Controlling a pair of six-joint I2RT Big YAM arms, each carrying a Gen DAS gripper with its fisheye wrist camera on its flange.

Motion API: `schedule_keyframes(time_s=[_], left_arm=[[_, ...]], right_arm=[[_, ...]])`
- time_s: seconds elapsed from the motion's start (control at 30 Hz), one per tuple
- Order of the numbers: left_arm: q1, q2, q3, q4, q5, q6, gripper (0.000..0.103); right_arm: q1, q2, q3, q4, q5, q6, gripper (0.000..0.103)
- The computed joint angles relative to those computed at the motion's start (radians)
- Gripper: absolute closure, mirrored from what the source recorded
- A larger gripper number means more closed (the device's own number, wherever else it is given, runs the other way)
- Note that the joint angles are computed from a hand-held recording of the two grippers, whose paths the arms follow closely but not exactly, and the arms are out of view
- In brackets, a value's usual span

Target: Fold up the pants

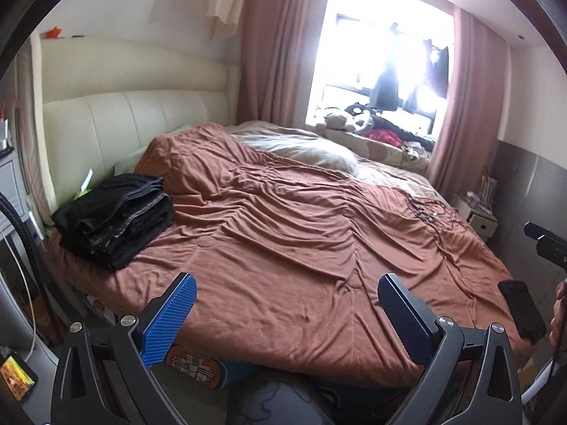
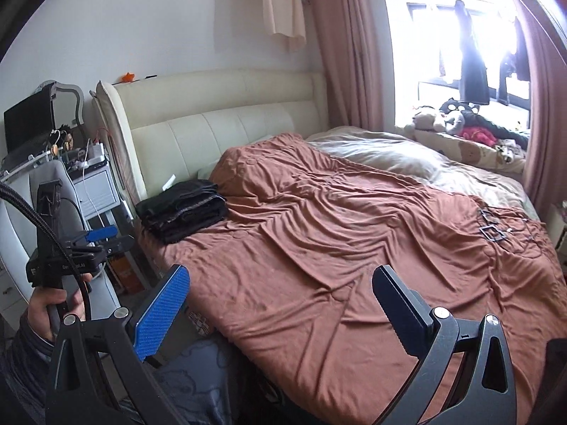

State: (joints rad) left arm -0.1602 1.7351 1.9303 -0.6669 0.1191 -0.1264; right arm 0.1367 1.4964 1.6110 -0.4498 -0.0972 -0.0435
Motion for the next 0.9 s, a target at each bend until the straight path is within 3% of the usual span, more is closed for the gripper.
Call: schedule_keyframes(time_s=[0.13, 0.5, 0.73, 0.9], left_arm=[[-0.014, -0.038, -0.065, 0.051, 0.008, -0.005, 0.000], [-0.033, -0.084, -0.158, 0.107, -0.038, 0.009, 0.000], [-0.031, -0.077, -0.183, 0.114, -0.026, 0.003, 0.000], [-0.031, -0.087, -0.204, 0.132, -0.026, 0.006, 0.000]], right_arm=[[0.006, -0.044, -0.079, 0.045, 0.037, 0.017, 0.000], [0.052, -0.106, -0.227, 0.153, 0.160, 0.115, 0.000], [0.083, -0.088, -0.259, 0.189, 0.197, 0.144, 0.000], [0.087, -0.058, -0.233, 0.172, 0.207, 0.156, 0.000]])
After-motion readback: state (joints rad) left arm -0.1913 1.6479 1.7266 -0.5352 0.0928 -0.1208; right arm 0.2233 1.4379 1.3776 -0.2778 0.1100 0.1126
